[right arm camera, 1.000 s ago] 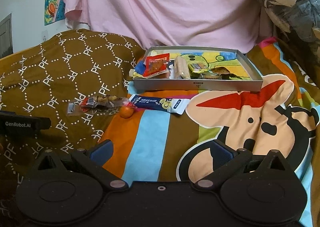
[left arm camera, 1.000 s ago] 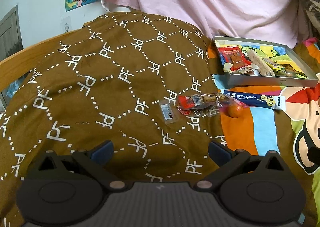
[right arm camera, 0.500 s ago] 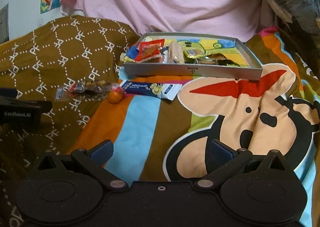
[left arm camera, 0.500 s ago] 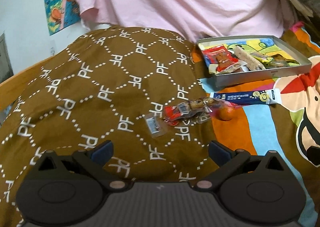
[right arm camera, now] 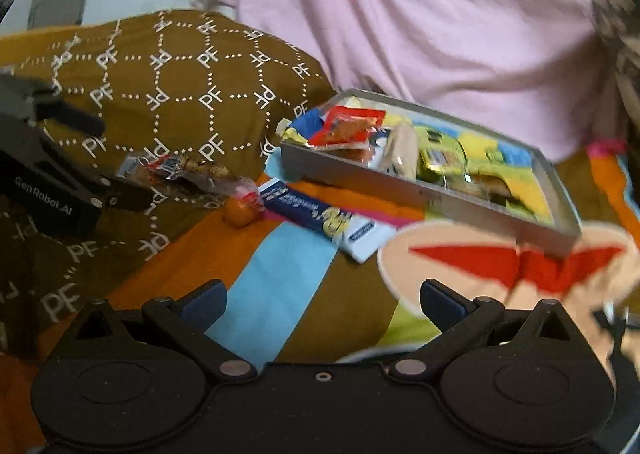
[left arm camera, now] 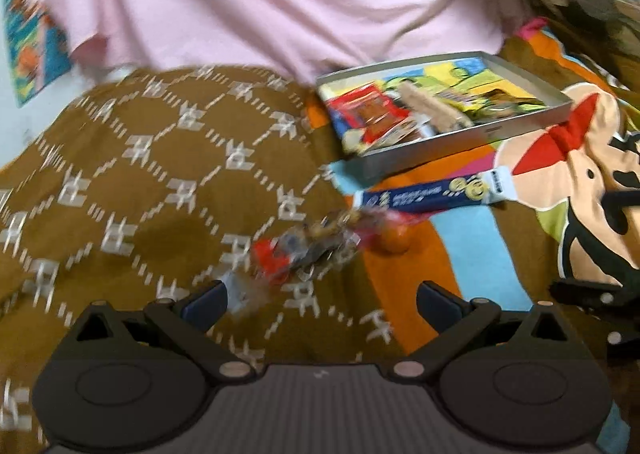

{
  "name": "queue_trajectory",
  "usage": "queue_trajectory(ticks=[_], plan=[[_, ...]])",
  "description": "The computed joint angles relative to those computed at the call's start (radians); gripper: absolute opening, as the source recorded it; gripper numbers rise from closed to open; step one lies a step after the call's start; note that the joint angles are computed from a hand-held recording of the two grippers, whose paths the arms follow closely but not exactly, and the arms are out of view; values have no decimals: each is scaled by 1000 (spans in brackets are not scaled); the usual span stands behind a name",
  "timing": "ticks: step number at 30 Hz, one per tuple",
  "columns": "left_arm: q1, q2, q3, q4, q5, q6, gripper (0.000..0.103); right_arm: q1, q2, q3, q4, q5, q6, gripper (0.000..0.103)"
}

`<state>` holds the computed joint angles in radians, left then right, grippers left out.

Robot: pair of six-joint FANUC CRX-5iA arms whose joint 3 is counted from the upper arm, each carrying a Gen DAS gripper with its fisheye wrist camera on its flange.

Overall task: Organize snacks
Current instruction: 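Grasp the clear quail-egg bag with the left tool while the right tool grasps the blue tube packet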

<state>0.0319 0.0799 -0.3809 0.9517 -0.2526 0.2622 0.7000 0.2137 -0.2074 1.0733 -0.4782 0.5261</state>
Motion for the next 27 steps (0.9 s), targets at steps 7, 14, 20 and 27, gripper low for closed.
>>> queue_trajectory(ticks=[7,14,20,27], plan=[[2,103,116,55,-86,-92,103,-29,67,116,-131,10,185,102],[32,193,258,-86,-176,61,103,-47,127,166,-92,17,236,102],[32,239,298,6,-217,-97,103,-56,187,326,-453,1,631,90],[122,442,647,-59,-761,-183,103,-78,292,585,-779,-158,984,79]])
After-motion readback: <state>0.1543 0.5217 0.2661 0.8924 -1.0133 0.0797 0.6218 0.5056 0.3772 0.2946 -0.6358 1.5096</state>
